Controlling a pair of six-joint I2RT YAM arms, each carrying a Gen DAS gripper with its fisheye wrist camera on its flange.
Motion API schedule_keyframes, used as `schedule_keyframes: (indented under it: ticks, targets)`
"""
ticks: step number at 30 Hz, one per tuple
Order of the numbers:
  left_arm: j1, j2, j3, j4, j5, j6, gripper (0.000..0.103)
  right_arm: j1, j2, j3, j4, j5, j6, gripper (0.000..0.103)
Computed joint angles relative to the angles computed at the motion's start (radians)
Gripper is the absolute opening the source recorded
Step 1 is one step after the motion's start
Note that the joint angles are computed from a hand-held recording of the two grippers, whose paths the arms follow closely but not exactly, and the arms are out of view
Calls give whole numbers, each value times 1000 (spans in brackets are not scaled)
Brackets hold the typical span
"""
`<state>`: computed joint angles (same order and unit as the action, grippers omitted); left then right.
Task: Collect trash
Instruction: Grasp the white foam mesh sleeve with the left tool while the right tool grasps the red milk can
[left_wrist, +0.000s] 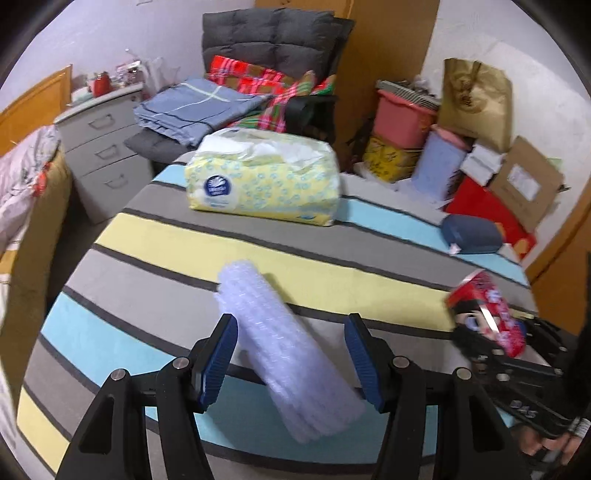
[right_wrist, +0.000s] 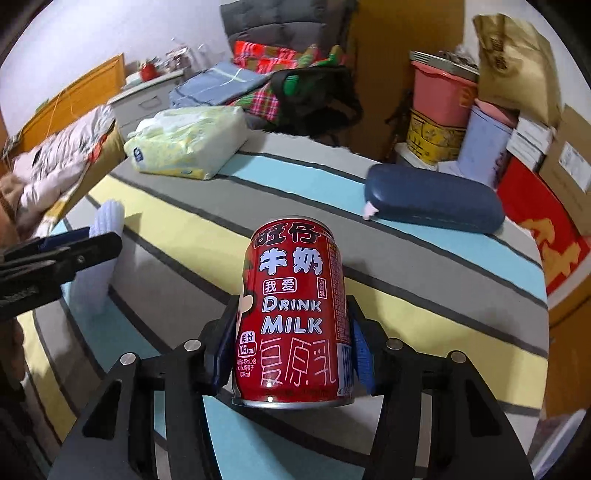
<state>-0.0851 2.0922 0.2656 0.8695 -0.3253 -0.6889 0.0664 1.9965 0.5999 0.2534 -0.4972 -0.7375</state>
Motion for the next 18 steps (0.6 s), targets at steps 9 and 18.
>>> schedule_keyframes:
  ticks: [9,18]
  targets:
    - [2,79,39,8,-14,-11,59,-43,21,32,-23,-33,39,54]
    - [-70,52,19,18,-13,-37,29,-96,-4,8,-7,-62,50,54]
